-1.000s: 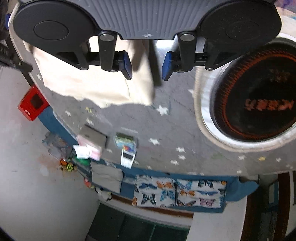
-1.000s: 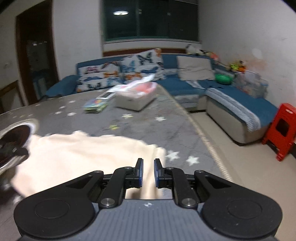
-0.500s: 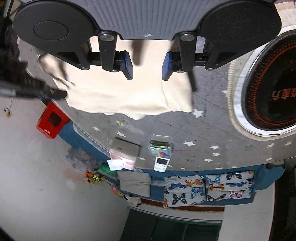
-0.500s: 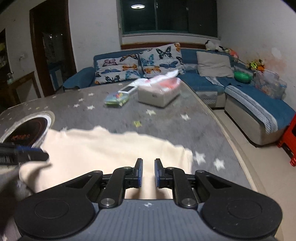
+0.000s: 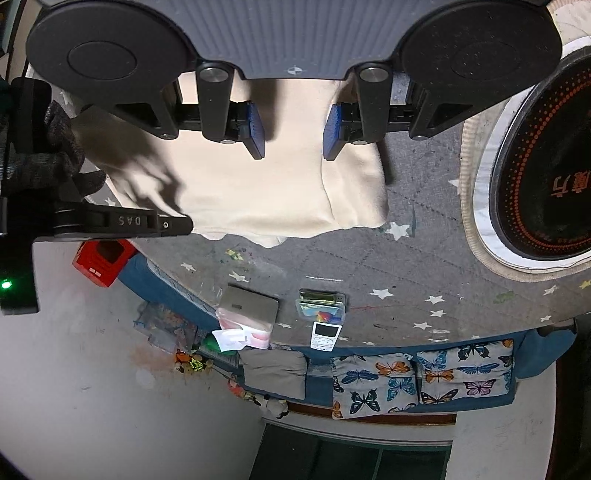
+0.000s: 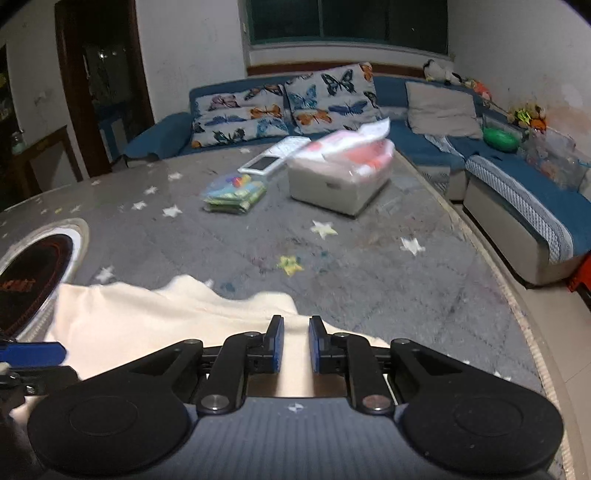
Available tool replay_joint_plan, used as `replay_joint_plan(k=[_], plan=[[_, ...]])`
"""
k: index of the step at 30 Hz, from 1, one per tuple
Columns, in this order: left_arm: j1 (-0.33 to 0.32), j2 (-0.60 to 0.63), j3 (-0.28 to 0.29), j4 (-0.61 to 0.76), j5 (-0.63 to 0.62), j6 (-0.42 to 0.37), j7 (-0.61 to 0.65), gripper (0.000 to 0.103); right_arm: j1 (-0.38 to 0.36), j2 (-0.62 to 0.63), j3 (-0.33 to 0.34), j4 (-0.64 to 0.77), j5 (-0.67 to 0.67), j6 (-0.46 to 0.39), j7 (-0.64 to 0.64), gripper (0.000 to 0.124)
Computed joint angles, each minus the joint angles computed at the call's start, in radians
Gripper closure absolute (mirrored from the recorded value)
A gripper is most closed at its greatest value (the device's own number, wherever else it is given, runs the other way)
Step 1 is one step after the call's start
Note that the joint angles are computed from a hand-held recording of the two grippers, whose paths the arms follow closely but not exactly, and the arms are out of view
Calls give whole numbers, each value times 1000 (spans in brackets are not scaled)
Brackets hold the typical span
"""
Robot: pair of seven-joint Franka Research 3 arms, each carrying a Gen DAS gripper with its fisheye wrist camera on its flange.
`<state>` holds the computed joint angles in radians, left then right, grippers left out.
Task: Fold clothes
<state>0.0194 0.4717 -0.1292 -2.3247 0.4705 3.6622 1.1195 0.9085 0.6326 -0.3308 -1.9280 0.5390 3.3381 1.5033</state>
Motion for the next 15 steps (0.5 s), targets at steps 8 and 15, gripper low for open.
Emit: replay_joint_plan(k=[8, 15], plan=[[22, 12, -12, 12, 25, 3, -20, 65, -147, 13, 196, 92, -102, -21, -79, 109], [39, 18, -18, 18, 54, 5, -43, 65, -53, 108, 74, 206, -146, -90, 28, 107]])
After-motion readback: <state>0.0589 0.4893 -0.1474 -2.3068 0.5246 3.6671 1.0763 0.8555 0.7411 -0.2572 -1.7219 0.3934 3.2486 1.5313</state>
